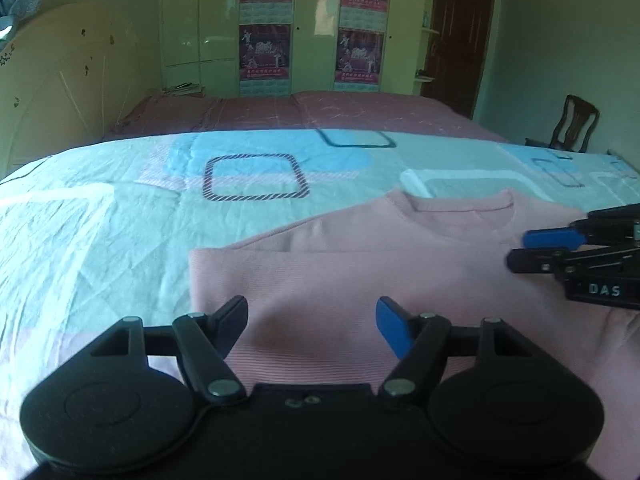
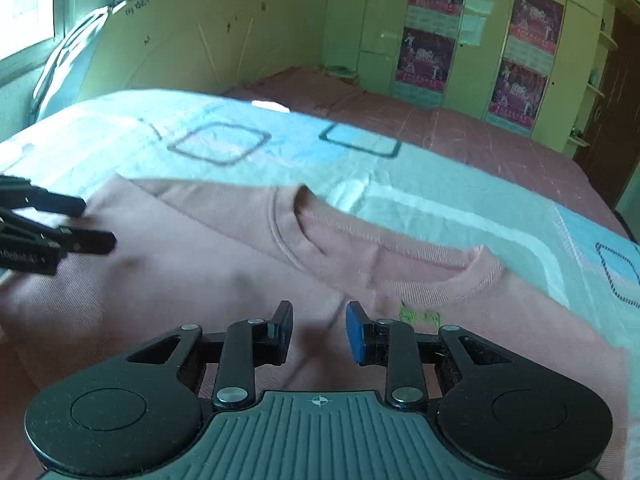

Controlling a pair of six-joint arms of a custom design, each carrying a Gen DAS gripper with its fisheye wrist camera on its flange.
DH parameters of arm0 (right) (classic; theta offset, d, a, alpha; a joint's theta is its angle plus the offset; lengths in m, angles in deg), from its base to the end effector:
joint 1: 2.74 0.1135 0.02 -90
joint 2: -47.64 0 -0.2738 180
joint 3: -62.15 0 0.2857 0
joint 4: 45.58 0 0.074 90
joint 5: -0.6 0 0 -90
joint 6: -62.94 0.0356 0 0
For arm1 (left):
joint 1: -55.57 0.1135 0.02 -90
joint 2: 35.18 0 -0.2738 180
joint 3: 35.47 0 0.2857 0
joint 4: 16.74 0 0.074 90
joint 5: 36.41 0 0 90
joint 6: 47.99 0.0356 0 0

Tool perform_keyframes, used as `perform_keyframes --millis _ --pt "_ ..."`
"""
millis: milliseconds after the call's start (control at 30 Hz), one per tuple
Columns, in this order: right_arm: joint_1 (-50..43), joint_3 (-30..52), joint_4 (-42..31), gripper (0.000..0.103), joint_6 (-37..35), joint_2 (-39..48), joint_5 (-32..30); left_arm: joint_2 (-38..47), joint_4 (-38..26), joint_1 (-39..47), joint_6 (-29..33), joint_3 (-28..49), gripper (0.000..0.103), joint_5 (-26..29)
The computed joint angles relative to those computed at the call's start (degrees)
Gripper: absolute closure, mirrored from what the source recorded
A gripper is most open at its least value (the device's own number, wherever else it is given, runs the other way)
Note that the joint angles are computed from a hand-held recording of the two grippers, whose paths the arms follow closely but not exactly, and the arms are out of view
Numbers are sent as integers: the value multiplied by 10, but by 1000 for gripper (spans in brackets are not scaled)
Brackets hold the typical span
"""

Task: Fold small clothes
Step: 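Press the folded sleeves flat with both open grippers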

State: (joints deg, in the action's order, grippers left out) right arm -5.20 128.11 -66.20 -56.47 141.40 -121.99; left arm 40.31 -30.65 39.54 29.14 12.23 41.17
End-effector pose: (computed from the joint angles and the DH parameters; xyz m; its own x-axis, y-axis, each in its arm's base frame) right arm 0.3602 0.0037 0.1757 -0.4934 -0.3929 -0.7760 -0.6466 0.7624 0.0251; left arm 0.2764 -0.0714 0.1730 -0.6490 -0.0399 -0.7597 -0.0300 0.9992 -0.0268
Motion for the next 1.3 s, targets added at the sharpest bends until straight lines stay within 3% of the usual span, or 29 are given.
perform_keyframes --millis 100,300,433,533,633,667,767,833,967,1133,1300 --pt "24 -2 -54 74 -31 -6 14 20 -20 -40 -6 -2 34 -34" --pt "-38 -81 -51 74 -109 -65 -9 -115 -55 -79 -53 -93 34 -76" --pt "-70 -89 -84 74 -126 -78 -30 -132 -66 -100 -61 -107 33 -106" --pt "-95 -63 -127 74 -128 -68 -45 -147 -91 -90 -59 -105 32 -100" --pt "-150 -42 -117 74 -97 -43 -16 -175 -115 -75 -75 -117 31 -91" --pt "-178 -20 -147 74 -101 -23 -45 -189 -129 -74 -91 -117 33 -90" --pt "-195 -20 -160 74 -100 -47 -41 -202 -128 -114 -107 -109 33 -122" --pt "-197 -28 -158 74 -87 -65 -56 -167 -116 -149 -107 -91 33 -142" --pt "-202 -32 -161 75 -89 -51 -20 -100 -120 -164 -112 -70 31 -154" --pt "-236 -34 -185 74 -85 -69 -44 -130 -136 -156 -118 -86 30 -156" --pt "-239 -33 -191 74 -78 -78 -46 -200 -200 -168 -146 -87 32 -179"
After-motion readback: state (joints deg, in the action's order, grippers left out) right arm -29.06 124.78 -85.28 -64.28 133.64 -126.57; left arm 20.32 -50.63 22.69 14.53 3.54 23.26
